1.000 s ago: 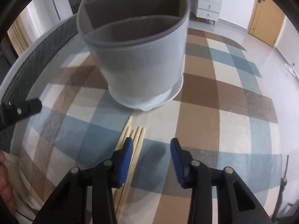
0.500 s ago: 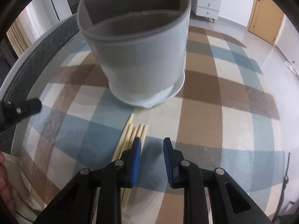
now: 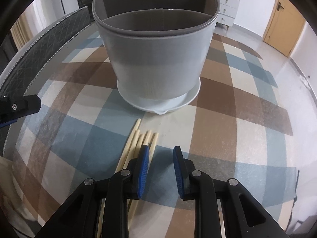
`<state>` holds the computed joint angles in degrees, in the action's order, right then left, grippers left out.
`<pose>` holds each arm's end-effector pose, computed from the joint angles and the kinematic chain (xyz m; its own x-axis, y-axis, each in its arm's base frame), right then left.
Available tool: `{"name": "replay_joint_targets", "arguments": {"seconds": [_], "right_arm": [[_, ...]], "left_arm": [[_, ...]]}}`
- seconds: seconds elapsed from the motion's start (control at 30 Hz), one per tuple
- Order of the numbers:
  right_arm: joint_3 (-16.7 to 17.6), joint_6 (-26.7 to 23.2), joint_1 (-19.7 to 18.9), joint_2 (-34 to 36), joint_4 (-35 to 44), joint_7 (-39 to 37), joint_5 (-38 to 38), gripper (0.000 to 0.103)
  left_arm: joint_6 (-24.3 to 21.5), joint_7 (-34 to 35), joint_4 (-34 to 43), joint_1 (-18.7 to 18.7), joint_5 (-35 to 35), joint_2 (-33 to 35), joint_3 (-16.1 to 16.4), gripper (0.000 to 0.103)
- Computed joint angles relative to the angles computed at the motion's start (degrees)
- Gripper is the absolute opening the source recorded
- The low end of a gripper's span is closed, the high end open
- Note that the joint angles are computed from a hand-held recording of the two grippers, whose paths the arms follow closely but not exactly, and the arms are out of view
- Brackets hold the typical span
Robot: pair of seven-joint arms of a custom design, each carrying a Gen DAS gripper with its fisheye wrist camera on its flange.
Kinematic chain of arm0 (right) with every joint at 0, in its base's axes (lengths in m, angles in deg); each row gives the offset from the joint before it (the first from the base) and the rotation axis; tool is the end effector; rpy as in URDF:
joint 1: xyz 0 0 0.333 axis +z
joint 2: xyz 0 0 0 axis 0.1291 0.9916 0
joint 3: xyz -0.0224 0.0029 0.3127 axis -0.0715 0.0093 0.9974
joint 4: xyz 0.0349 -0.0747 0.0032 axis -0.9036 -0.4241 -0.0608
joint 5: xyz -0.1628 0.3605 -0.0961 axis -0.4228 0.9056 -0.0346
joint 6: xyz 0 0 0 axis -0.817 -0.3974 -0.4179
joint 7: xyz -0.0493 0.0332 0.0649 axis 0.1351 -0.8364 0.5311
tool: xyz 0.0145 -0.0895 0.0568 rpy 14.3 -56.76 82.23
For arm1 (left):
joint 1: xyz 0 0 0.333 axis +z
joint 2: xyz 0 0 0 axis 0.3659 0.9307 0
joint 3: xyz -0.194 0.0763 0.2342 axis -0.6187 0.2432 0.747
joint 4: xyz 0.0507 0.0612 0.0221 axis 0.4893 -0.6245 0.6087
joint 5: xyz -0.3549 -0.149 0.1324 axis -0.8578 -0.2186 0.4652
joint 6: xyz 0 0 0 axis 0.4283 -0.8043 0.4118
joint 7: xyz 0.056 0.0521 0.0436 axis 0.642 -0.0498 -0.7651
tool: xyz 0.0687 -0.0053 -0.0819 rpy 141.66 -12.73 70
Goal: Organize utensils
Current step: 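Close the right tool on one chopstick and lift it, then carry the chopstick with the right tool up over the caddy opening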
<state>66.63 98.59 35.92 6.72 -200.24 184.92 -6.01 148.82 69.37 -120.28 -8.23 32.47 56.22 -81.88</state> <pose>0.4933 0.3669 0.4923 -0.0655 -0.9978 0.0136 -0.8700 0.0505 -0.4905 0.5062 -0.4632 0.5651 -0.0203 -0.9886 0.1492 -0.9142 -0.0420 -0.4030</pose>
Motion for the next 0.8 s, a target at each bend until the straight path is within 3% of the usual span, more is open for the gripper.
{"name": "replay_joint_targets", "arguments": {"seconds": [0.3, 0.33, 0.37, 0.53, 0.7, 0.8], "right_arm": [[-0.7, 1.8, 0.0, 1.0, 0.4, 1.8, -2.7, 0.023], [-0.7, 1.9, 0.0, 1.0, 0.3, 2.2, -3.1, 0.018], [-0.8, 2.3, -0.2, 0.9, 0.1, 2.3, -3.1, 0.006], [-1.4, 10.5, -2.4, -2.9, -5.7, 3.9, 0.7, 0.004], [-1.2, 20.1, -5.9, -9.8, -13.8, 12.2, -0.1, 0.004], [0.0, 26.1, -9.1, -14.0, -18.5, 17.6, -1.0, 0.004]], "left_arm": [[-0.4, -0.3, 0.1, 0.0, -0.2, 0.4, 0.0, 0.101], [-0.5, -0.3, 0.1, 0.0, -0.4, 0.4, 0.0, 0.101], [-0.6, -0.5, 0.1, 0.0, -0.5, 0.3, 0.0, 0.101], [-1.5, 0.7, 1.8, -0.4, -1.8, 1.4, -0.5, 0.101], [0.3, 6.9, 2.3, -0.6, -5.9, 2.4, -2.0, 0.101], [-2.2, 10.2, 4.5, -2.1, -6.1, 4.1, -2.2, 0.101]]}}
